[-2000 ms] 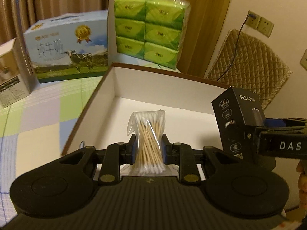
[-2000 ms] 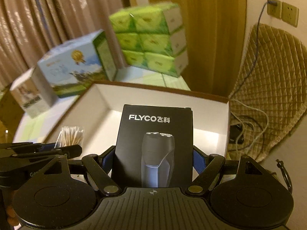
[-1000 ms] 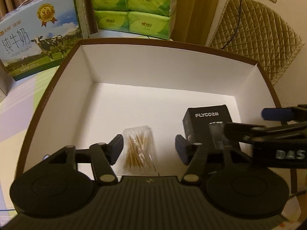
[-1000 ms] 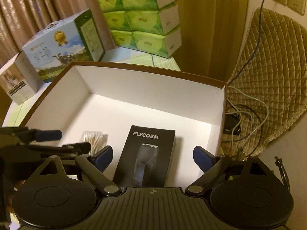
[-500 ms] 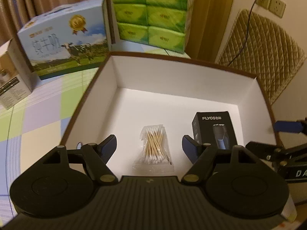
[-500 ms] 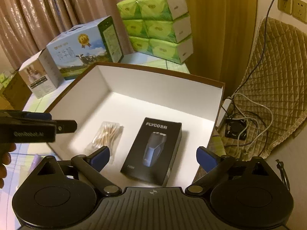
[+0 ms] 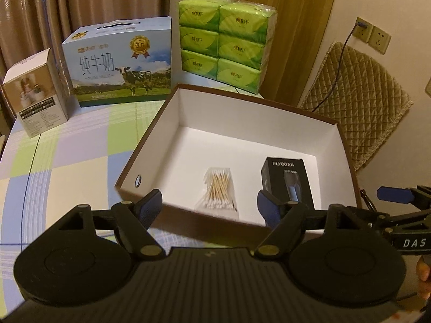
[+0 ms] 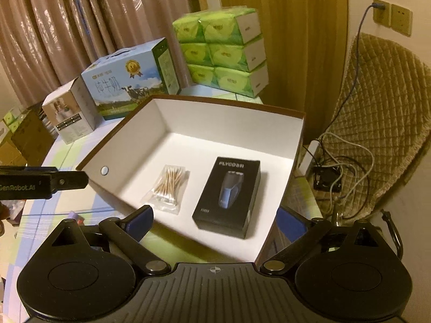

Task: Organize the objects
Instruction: 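Withdraw both tools from the box back toward the remaining items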

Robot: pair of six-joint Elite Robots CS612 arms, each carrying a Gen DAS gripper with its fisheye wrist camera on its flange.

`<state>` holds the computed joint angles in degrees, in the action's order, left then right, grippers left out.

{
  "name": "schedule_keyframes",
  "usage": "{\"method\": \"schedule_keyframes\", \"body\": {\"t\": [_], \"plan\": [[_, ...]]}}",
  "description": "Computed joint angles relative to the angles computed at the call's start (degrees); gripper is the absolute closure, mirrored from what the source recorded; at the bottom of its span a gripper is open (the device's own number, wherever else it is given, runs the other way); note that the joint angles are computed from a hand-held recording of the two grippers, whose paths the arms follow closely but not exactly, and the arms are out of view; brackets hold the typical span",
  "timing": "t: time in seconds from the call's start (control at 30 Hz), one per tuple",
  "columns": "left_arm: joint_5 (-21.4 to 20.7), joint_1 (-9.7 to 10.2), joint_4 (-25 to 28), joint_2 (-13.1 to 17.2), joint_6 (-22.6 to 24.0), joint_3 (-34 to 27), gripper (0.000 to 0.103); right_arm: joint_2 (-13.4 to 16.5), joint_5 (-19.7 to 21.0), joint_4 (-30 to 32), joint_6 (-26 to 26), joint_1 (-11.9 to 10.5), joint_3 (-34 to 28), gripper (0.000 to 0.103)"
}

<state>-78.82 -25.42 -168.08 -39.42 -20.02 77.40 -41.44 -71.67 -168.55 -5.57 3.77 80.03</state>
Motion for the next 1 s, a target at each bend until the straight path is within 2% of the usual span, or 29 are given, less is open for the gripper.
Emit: {"method": "schedule_keyframes", "body": {"t": [0.47,0.77,1.0], "plan": [[-1.2,0.75,-7.2,-6.1,-0.6,12.1,0.029,-3.9,-1.3,-3.1,0.2,1.7,7.4,0.008],[-0.1,1.28,-9.8,-9.1,-3.5,18.6,0.028,-4.1,0.0,-1.8,-1.8,2.8,8.6,0.008],[1.6,1.78,-9.8,-11.0,-6.6,22.6,0.028,-3.6,1.7,0.8,-3.7,3.9,8.2,0.008]]}}
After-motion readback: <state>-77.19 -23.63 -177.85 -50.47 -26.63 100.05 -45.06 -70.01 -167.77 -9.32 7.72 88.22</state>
